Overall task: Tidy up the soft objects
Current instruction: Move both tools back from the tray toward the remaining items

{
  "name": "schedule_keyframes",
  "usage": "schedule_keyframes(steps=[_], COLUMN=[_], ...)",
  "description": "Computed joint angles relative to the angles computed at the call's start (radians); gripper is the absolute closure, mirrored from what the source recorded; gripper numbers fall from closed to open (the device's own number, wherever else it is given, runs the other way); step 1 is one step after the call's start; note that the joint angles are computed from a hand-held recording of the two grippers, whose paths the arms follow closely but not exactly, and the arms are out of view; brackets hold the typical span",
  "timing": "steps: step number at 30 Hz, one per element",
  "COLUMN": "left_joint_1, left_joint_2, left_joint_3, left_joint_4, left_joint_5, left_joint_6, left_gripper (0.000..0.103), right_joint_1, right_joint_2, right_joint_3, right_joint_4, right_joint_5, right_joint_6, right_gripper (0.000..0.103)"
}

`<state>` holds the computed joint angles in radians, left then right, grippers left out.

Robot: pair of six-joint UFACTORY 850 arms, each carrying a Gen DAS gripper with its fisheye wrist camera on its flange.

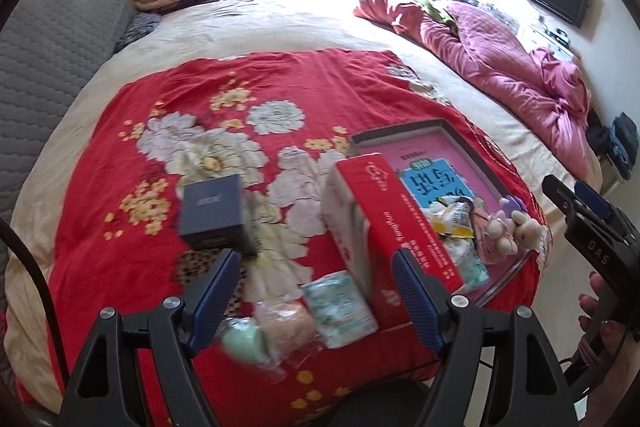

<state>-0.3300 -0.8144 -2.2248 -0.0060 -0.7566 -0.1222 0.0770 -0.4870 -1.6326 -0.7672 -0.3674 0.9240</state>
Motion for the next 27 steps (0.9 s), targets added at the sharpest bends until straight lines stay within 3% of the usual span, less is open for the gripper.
schedule_keyframes(steps=[8, 12, 16, 27], left_joint_1=[0.029, 0.047, 0.064, 0.103], left_joint_2=[0.084, 0.120, 0.149, 0.204], left_joint_3=[0.119, 0.165, 0.207, 0.327], left_joint_4=[-0.018, -0.028, -0.015, -0.002], left_joint_5=[0.045, 0.061, 0.070, 0.068], left_joint_6=[0.003, 0.009, -0.001, -0.010], left_gripper=[0.025, 0.025, 0.025, 0.025], right_joint_1=[0.033, 0.036, 0.052, 0.124], right_joint_2=[0.014, 0.024, 0.021, -0.004], right_joint_3=[-0.011, -0.010, -0.026, -0.054], right_joint_4=[0.105, 0.362, 0.565, 0.662], right_joint_5=[0.014, 0.066, 0.063, 0.009], right_joint_6=[-0.153, -0.389, -0.609, -0.838], right_gripper=[0.025, 0.025, 0.025, 0.025])
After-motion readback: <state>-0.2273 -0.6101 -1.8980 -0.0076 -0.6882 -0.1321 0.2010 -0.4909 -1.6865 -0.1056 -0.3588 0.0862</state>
